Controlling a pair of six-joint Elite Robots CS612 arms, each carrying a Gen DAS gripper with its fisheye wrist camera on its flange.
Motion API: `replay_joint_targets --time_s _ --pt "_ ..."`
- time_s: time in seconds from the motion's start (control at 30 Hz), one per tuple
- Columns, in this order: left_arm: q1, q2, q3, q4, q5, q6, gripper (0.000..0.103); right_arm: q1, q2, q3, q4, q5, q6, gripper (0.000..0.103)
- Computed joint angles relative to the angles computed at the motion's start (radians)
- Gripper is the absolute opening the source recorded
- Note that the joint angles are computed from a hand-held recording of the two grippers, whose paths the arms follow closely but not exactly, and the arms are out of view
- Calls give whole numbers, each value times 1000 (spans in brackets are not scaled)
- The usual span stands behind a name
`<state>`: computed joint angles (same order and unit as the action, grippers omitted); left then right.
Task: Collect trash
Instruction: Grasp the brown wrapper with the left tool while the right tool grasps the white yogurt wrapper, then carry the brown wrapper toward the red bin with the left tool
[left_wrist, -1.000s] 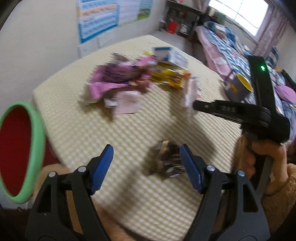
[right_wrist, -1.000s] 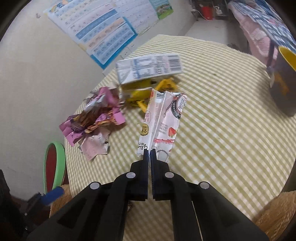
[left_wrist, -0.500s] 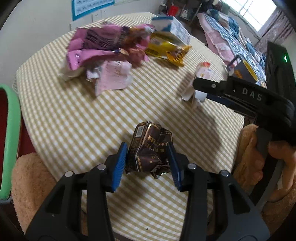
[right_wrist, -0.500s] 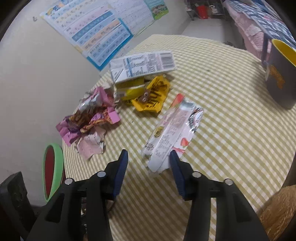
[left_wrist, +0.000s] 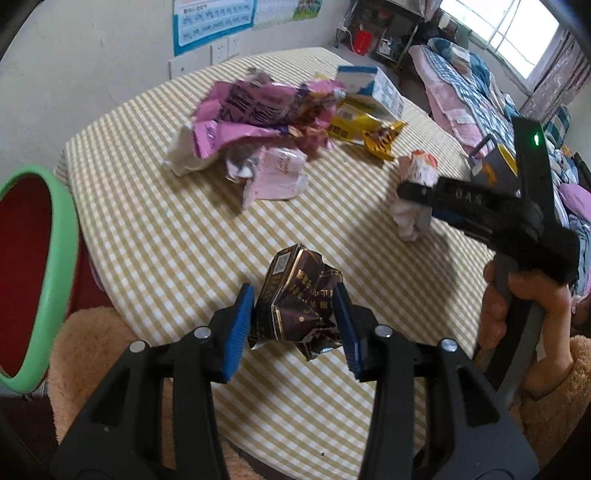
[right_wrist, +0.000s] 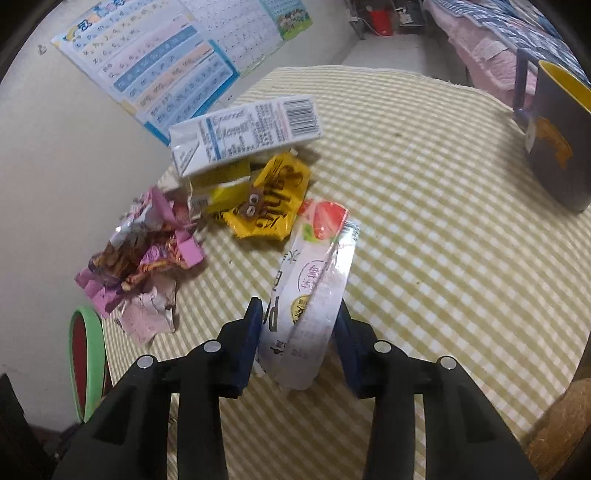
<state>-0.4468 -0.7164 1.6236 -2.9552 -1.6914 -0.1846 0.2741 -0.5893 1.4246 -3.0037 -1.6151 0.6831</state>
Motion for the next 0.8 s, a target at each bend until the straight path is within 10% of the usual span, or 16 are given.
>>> replay_joint_targets --time_s 0.8 --pt "26 -42 55 -154 172 -78 42 56 -15 20 -108 -3 -196 32"
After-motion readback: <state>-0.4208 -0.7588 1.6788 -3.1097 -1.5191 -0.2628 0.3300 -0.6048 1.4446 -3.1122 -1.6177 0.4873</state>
